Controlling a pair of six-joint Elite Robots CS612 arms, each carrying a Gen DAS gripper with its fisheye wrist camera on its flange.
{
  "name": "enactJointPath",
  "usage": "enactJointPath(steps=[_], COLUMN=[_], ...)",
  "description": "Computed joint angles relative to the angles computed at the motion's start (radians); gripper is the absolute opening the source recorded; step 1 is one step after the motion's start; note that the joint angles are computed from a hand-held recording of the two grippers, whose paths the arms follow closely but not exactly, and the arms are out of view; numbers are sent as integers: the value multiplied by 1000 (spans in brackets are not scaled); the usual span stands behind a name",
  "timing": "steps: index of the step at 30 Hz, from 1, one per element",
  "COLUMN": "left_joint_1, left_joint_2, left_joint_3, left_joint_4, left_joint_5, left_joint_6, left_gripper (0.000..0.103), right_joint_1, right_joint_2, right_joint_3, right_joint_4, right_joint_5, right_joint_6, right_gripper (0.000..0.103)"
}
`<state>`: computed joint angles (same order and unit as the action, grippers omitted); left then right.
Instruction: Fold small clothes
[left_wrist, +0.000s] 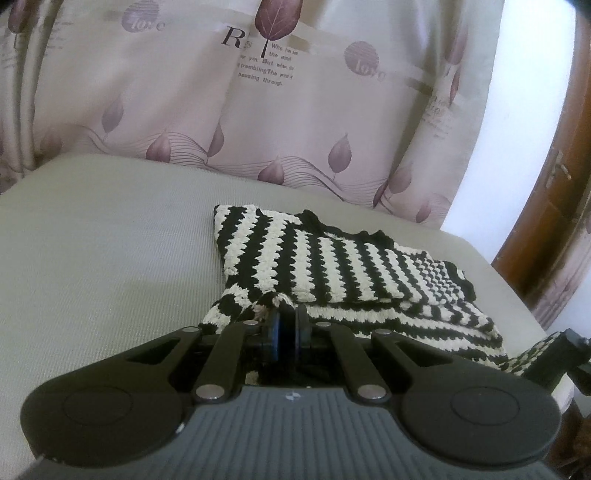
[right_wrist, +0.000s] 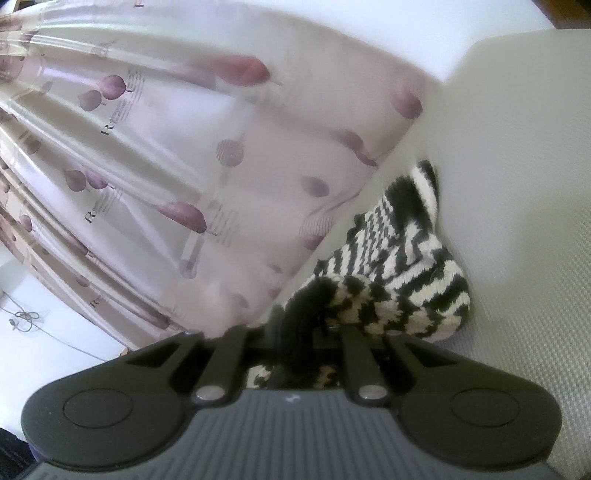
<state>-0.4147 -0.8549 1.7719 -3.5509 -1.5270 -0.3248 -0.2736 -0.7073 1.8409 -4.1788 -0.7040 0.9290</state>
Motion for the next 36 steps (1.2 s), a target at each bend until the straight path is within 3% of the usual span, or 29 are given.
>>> enactJointPath(steps=[17,36], left_joint_1=[-3,6], left_joint_2=[16,44], left_joint_3=[-28,-93], left_joint_4=[12,6], left_joint_5=[35,63], left_joint_6=[-12,-106], left_gripper=[6,6], right_joint_1=[0,3], right_joint_2=[11,33], right_joint_3=[-34,-112], right_joint_4=[19,54], right_joint_5=[-10,-28], right_joint_6=[10,25], right_gripper=[11,11])
